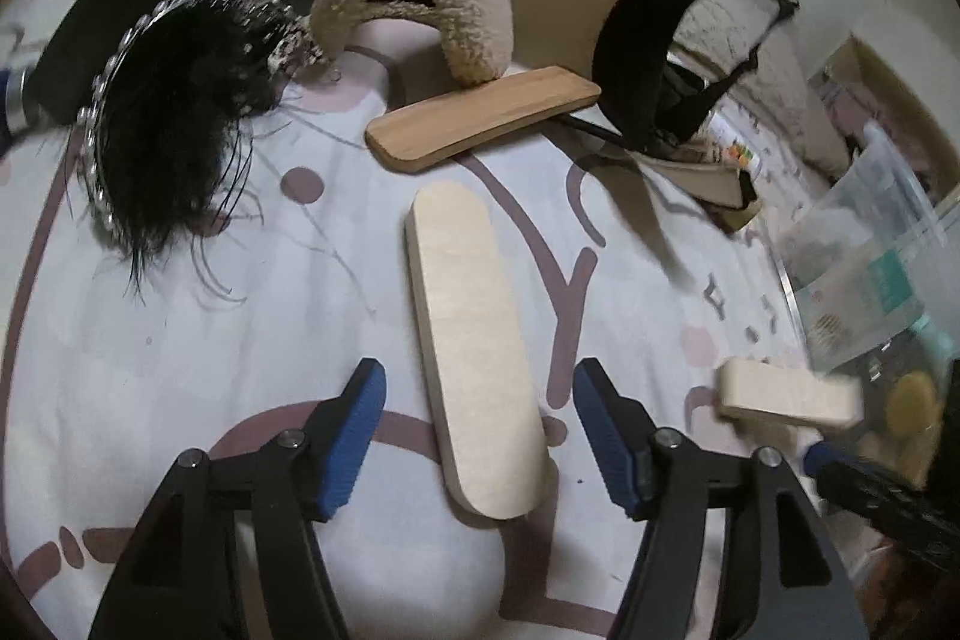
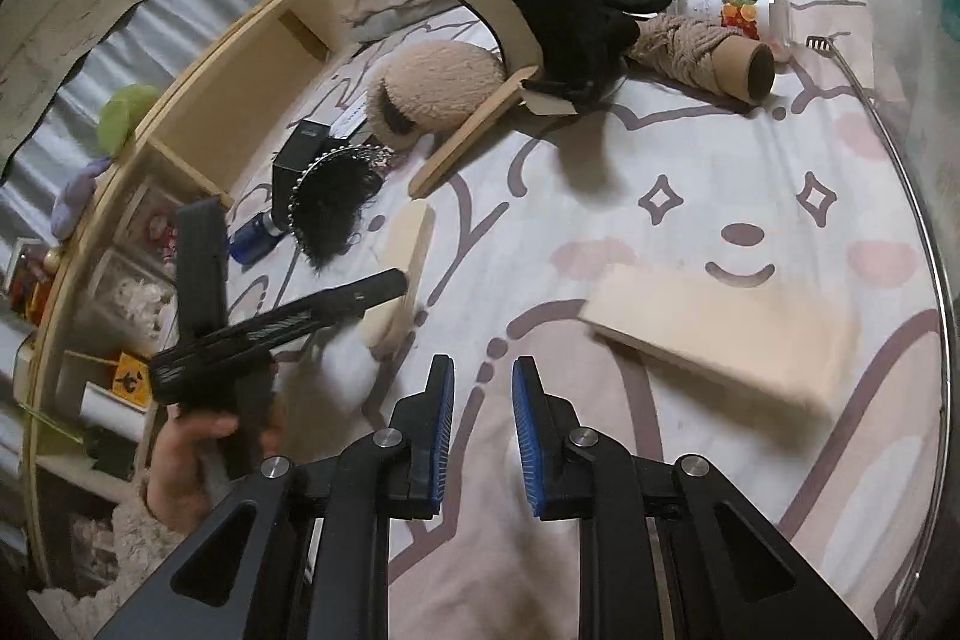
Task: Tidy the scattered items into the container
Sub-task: 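Lift the wooden board with the right tool while the left tool holds the paddle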
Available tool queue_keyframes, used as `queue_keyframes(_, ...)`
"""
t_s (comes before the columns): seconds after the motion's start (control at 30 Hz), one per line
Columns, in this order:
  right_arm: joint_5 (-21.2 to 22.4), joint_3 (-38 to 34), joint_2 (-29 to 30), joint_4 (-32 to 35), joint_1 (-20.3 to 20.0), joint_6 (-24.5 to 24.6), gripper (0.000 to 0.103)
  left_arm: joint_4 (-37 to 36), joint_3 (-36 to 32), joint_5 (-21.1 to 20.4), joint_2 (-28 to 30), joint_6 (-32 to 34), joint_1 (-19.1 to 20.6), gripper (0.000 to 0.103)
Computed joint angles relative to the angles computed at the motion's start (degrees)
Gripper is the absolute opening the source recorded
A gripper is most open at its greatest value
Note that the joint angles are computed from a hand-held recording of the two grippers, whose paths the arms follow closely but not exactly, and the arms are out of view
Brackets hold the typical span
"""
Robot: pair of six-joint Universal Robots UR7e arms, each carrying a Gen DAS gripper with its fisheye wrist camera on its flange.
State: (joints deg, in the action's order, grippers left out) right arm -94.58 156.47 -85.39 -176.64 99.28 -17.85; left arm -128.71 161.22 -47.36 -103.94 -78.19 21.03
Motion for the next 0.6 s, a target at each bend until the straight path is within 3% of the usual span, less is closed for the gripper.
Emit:
queue_keyframes(0.1,-3.2,0.5,-0.3,-1.5,1.9,-0.5,0.021,1.8,-0.9,0.5,3.4,0.7,-0.8,0.063)
queue_keyframes(0.17,-7.4,0.6,0.7,-4.1,3.9,-1.7,0.021,3.3,-1.4,0.2,4.4,1.3,-1.0,0.047)
queue_keyframes(0.27,-15.0,0.3,4.4,-10.1,6.6,-4.1,0.021,4.5,-1.0,-0.6,2.8,1.5,-1.6,0.041)
queue_keyframes(0.37,-18.9,-0.8,6.5,-12.1,6.2,-6.7,0.022,6.7,-0.7,-1.8,-0.4,1.0,-2.4,0.039)
queue_keyframes(0.43,-20.9,-1.6,7.6,-13.1,5.2,-7.2,0.039,8.1,-0.6,-2.8,-1.7,0.8,-3.1,0.038)
queue_keyframes(0.47,-21.5,-2.0,8.1,-13.5,4.6,-7.4,0.065,8.8,-0.8,-3.5,-2.0,0.9,-3.5,0.038)
queue_keyframes(0.5,-21.8,-2.3,8.6,-14.1,4.1,-7.5,0.074,9.4,-1.0,-4.1,-1.9,1.3,-3.8,0.038)
queue_keyframes(0.6,-23.5,-3.2,10.4,-15.8,3.6,-8.1,0.074,10.7,-1.0,-5.5,-1.3,1.1,-5.7,0.038)
